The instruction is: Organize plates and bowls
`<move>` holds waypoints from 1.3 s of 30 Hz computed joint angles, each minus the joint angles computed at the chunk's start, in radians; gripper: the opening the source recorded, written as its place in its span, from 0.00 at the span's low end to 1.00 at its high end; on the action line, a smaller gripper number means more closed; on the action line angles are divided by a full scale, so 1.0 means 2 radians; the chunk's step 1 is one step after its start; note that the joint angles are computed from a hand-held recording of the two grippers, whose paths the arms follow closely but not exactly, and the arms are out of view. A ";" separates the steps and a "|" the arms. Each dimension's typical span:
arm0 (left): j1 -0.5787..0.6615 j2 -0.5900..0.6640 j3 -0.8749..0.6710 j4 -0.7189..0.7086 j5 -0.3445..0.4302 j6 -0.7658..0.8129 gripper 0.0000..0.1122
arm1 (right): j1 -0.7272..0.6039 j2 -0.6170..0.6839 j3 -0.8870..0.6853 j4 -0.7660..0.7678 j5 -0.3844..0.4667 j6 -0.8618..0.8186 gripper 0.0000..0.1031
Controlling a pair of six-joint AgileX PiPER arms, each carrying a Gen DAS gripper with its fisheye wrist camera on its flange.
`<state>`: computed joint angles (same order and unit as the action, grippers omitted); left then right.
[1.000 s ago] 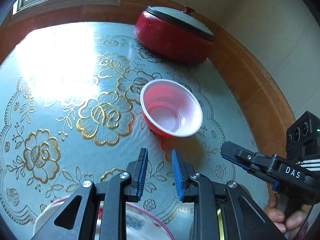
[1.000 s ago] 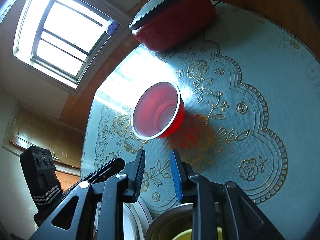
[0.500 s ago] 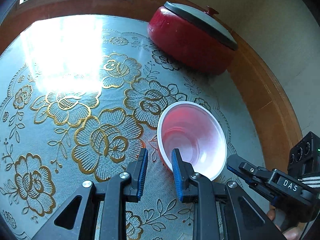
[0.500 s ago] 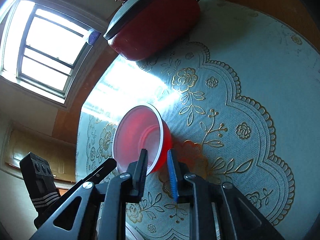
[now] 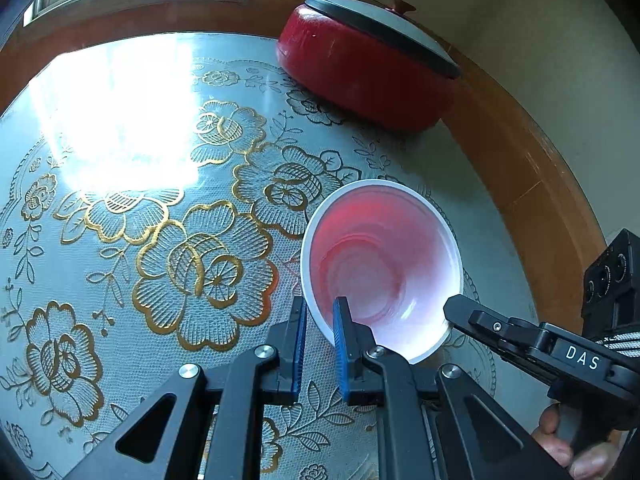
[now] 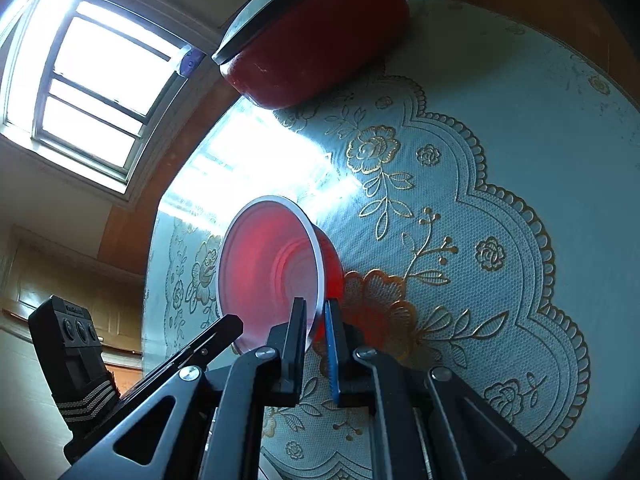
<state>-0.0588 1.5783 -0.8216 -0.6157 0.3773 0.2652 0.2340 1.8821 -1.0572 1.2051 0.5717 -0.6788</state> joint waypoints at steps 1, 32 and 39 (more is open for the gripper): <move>-0.001 -0.006 0.005 0.000 0.001 -0.001 0.12 | -0.001 -0.005 0.005 0.002 0.000 -0.003 0.08; -0.107 -0.102 0.098 0.130 -0.029 -0.148 0.14 | -0.050 -0.088 0.141 0.047 0.014 -0.079 0.10; -0.096 -0.092 0.092 0.084 -0.022 -0.104 0.23 | -0.052 -0.089 0.143 0.051 0.019 -0.081 0.21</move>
<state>-0.2500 1.3948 -0.6384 -0.4469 0.3325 0.0580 0.1306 1.7044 -0.7711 1.3081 0.6103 -0.8413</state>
